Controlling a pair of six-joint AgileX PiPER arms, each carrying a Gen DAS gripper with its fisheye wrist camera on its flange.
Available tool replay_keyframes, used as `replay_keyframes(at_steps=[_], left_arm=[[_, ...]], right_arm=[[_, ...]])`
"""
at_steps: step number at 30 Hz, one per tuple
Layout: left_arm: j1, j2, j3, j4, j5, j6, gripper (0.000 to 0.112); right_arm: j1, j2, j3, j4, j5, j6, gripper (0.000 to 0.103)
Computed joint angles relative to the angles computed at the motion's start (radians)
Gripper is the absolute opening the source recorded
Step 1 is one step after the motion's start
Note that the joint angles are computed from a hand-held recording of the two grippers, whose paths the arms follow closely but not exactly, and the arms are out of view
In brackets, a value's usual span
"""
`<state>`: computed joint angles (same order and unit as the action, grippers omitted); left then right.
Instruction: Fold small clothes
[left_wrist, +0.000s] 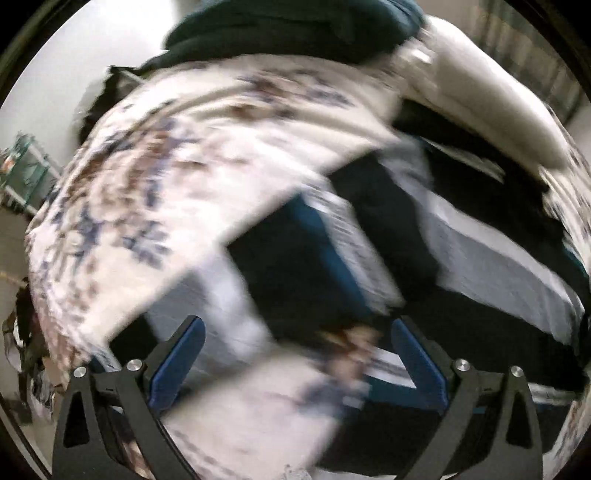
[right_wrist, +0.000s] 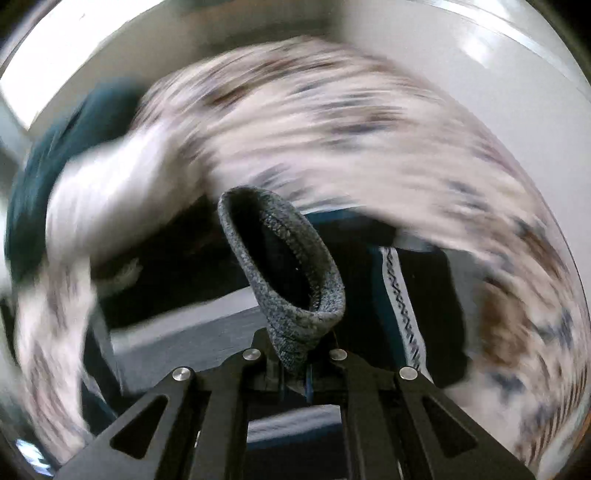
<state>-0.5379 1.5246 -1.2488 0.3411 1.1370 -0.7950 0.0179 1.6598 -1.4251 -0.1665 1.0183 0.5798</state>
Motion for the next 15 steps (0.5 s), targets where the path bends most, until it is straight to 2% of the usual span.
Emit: replay_keyframes(at_steps=[2, 4, 6, 12, 14, 15], left_arm=[[0.111, -0.036, 0.034, 0.019, -0.027, 0.086, 0.103], [0.163, -0.074, 0.065, 0.039, -0.036, 0.12, 0.103], [0.267, -0.101, 0.091, 0.026, -0.063, 0.205, 0.103], [0.488, -0.146, 0.151, -0.071, -0.075, 0.38, 0.103], [0.58, -0.155, 0.148, -0.147, -0.053, 0.468, 0.103], [0.636, -0.168, 0.147, -0.196, -0.035, 0.518, 0.103]], right_arm=[[0.158, 0.16, -0.082, -0.067, -0.006, 0.056, 0.007], [0.291, 0.327, -0.222, -0.109, 0.03, 0.081, 0.007], [0.373, 0.425, -0.346, -0.107, 0.083, 0.106, 0.007], [0.431, 0.573, -0.556, 0.019, 0.177, 0.145, 0.008], [0.401, 0.564, -0.537, 0.131, 0.156, 0.109, 0.022], [0.369, 0.524, -0.47, 0.222, 0.094, 0.074, 0.03]])
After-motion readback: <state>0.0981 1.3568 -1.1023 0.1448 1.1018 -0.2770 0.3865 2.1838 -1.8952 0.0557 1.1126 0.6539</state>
